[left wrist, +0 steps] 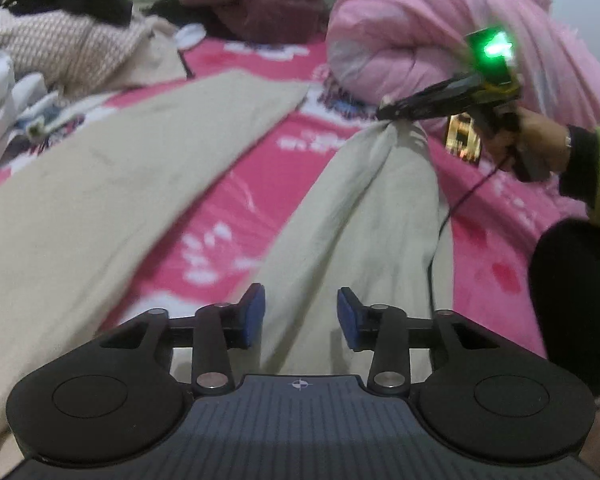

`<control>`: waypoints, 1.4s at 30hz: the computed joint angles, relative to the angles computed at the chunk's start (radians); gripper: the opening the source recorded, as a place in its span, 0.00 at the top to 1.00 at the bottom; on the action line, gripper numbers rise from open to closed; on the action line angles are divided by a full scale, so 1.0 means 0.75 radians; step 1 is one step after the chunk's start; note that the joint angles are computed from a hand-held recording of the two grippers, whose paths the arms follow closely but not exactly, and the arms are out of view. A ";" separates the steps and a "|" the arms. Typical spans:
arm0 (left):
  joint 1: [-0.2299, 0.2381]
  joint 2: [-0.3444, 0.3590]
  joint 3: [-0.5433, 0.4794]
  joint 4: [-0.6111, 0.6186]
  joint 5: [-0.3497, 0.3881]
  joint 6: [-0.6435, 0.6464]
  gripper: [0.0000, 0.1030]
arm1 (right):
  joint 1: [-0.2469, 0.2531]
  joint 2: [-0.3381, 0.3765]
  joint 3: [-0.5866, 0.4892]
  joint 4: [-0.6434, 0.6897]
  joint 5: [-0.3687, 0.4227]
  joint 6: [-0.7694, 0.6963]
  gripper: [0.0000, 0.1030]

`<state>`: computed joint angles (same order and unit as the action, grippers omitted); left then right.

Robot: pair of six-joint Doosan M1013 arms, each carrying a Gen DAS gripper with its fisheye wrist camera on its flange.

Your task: Fold clothes

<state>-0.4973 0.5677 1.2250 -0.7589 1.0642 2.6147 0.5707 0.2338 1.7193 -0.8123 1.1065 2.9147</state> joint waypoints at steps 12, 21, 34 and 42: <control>0.139 -0.046 0.014 0.250 -0.097 -0.329 0.57 | -0.095 -0.145 0.131 0.145 -0.106 0.522 0.66; 0.070 0.013 -0.019 0.317 -0.121 -0.077 0.51 | -0.097 -0.298 0.239 0.608 -0.289 0.714 0.54; 0.036 -0.019 0.086 0.298 -0.304 0.045 0.58 | -0.114 -0.241 0.280 0.573 -0.469 0.799 0.57; 0.025 -0.045 0.135 0.299 -0.386 0.057 0.60 | 0.002 -0.241 0.168 0.521 -0.128 0.696 0.97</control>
<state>-0.4788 0.5336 1.3260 -0.5343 0.7747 2.6571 0.5720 0.0532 1.8450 -0.4213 1.0105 3.4370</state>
